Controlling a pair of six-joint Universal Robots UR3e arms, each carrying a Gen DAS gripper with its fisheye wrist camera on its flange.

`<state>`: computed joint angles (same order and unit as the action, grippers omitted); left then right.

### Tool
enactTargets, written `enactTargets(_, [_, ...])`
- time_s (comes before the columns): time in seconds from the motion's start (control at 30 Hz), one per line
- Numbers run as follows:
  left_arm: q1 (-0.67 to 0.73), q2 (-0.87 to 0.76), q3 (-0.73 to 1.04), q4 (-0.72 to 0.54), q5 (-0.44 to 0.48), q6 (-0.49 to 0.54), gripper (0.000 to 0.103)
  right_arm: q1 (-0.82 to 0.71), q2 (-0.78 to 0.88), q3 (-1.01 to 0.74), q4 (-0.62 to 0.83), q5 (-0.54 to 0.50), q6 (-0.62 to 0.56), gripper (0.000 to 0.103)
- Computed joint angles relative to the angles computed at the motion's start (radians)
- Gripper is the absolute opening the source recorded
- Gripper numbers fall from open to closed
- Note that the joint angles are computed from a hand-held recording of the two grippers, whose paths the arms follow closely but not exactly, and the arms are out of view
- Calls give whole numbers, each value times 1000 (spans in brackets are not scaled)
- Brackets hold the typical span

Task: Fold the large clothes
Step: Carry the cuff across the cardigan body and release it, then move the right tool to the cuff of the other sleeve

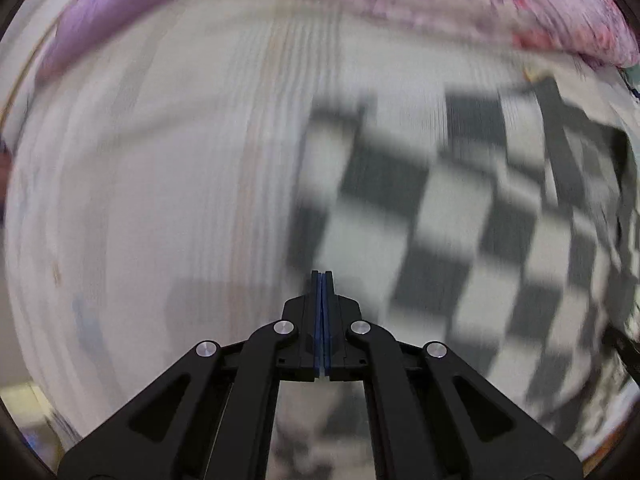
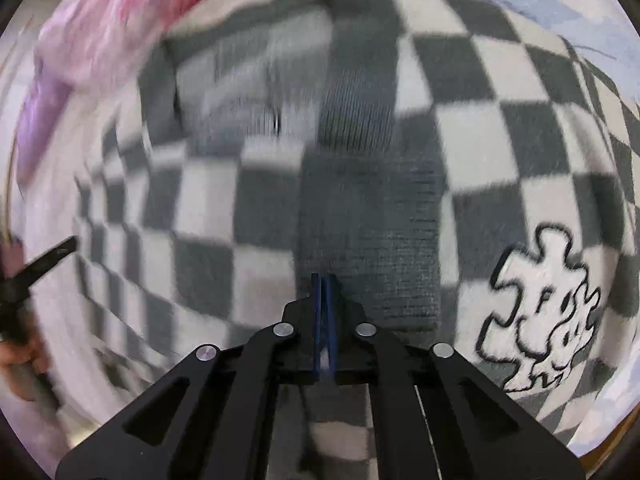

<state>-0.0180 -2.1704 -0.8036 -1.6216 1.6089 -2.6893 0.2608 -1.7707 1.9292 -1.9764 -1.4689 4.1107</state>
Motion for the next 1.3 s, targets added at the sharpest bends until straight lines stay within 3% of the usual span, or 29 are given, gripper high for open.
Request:
enactTargets(0.07, [39, 116, -209, 43, 8, 37, 0, -32, -35, 48, -31, 26, 22, 0])
enactTargets(0.17, [84, 251, -487, 271, -44, 68, 0, -91, -122, 126, -40, 86, 29, 0])
enactTargets(0.27, [103, 312, -537, 287, -54, 74, 0, -80, -156, 62, 62, 78, 5, 5])
enactTargets(0.33, [122, 363, -563, 262, -56, 117, 5, -33, -166, 3, 124, 52, 17, 16])
enactTargets(0.37, [130, 384, -573, 243, -59, 131, 9, -18, -180, -16, 154, 48, 23, 34])
enactTargets(0.4, [159, 433, -611, 227, -64, 165, 20, -8, -156, -37, 147, 41, 29, 54])
enactTargets(0.43, [158, 450, -620, 222, -55, 170, 30, 35, -147, -75, 163, 20, 66, 57])
enactTargets(0.5, [173, 514, -652, 215, -46, 198, 32, 66, -196, -120, 235, 2, 96, 57])
enactTargets(0.7, [220, 645, -598, 40, -68, 237, 39, 220, -209, -317, 428, -98, 209, 57])
enactTargets(0.8, [230, 687, -501, -81, -77, 240, 43, 333, -159, -475, 540, -157, 291, 57])
enactTargets(0.93, [199, 714, -340, -238, -97, 180, 44, 466, -104, -671, 670, -230, 403, 59])
enactTargets(1.07, [225, 735, -160, -404, -111, 192, 44, 598, -48, -893, 827, -300, 504, 59])
enactTargets(1.23, [310, 788, 107, -702, -139, 262, 44, 803, 100, -1278, 1081, -413, 713, 59])
enactTargets(1.3, [406, 783, 303, -911, -180, 346, 44, 881, 191, -1487, 1205, -442, 755, 59])
